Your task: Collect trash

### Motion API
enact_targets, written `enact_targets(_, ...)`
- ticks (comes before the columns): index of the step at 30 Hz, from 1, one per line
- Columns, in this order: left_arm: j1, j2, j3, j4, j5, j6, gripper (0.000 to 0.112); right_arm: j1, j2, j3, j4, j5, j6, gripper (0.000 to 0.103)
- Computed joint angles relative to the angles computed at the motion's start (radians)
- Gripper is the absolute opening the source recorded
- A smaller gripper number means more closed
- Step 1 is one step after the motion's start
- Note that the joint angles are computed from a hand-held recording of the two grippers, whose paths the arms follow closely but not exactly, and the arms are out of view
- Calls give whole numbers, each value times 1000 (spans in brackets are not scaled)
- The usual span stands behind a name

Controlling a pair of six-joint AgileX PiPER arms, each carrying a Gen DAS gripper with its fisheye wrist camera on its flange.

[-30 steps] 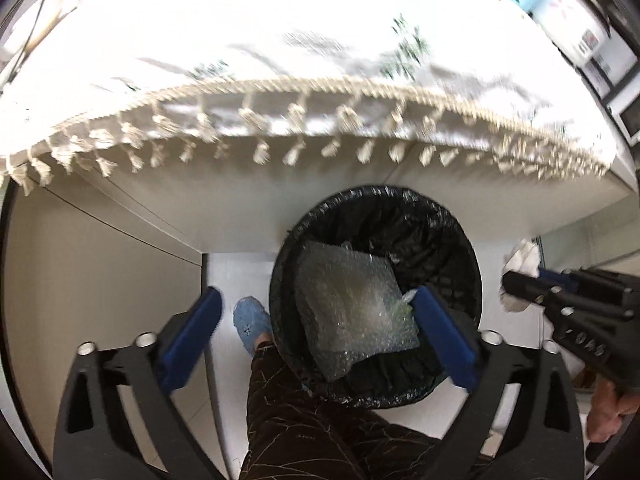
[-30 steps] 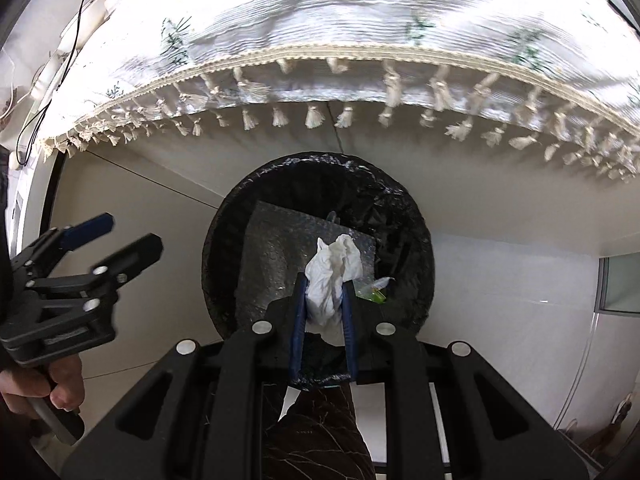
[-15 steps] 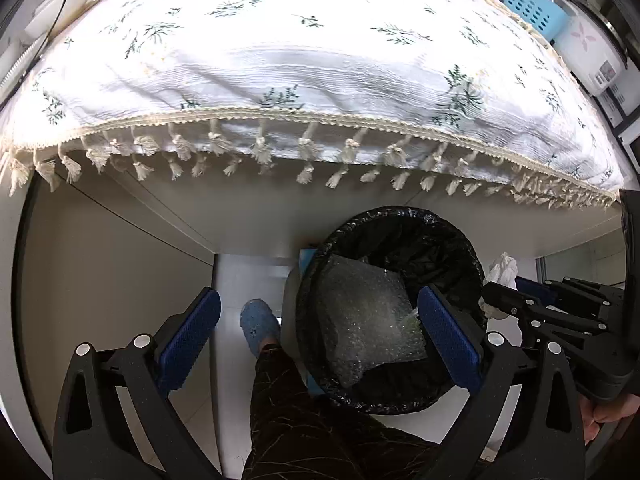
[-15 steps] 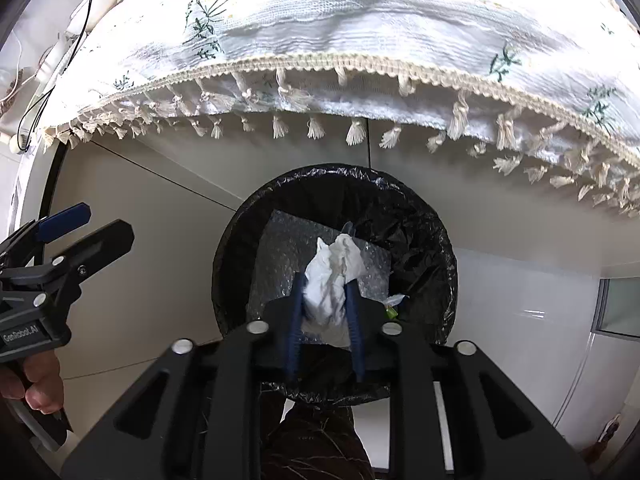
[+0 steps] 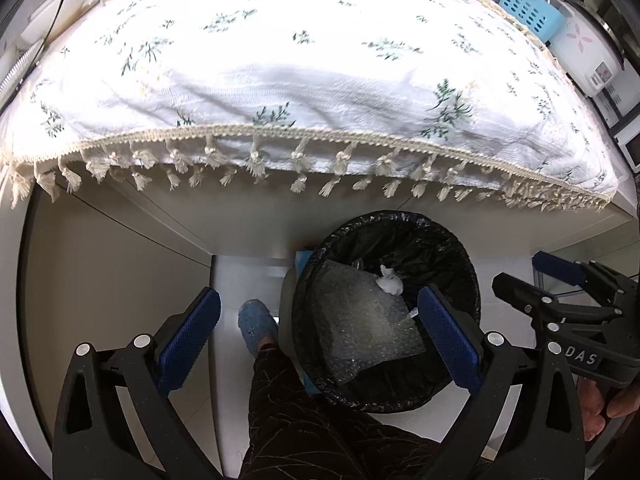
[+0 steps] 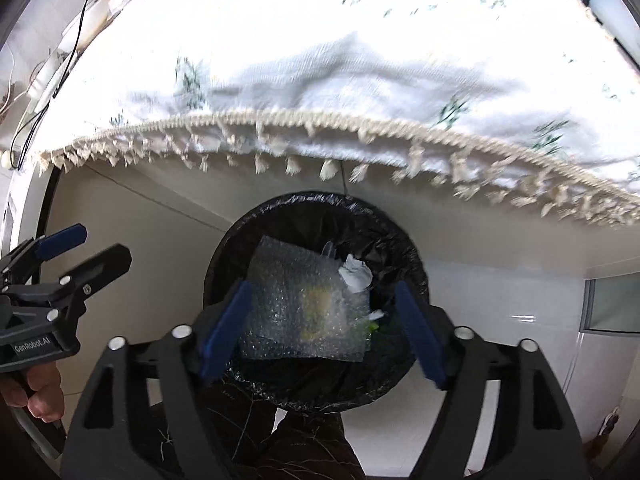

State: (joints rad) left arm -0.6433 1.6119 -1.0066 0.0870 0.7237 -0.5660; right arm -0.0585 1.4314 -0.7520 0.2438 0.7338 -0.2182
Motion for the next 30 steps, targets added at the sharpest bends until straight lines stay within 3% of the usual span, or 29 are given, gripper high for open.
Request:
enact_targets(5, 3, -39, -50, 11, 75, -9, 97, -32, -76, -49, -41, 60, 46, 89)
enact_targets(11, 32, -92, -147, -12, 167, 22, 97, -87, -154, -156, -63, 147, 79, 95)
enact_targets(22, 95, -106, -431, -4, 393, 78, 97, -106, -188, -475, -131, 337, 166, 95)
enact_targets(30, 156, -91, -515, -24, 439, 151, 97, -70, -168, -564, -190, 382, 229, 95)
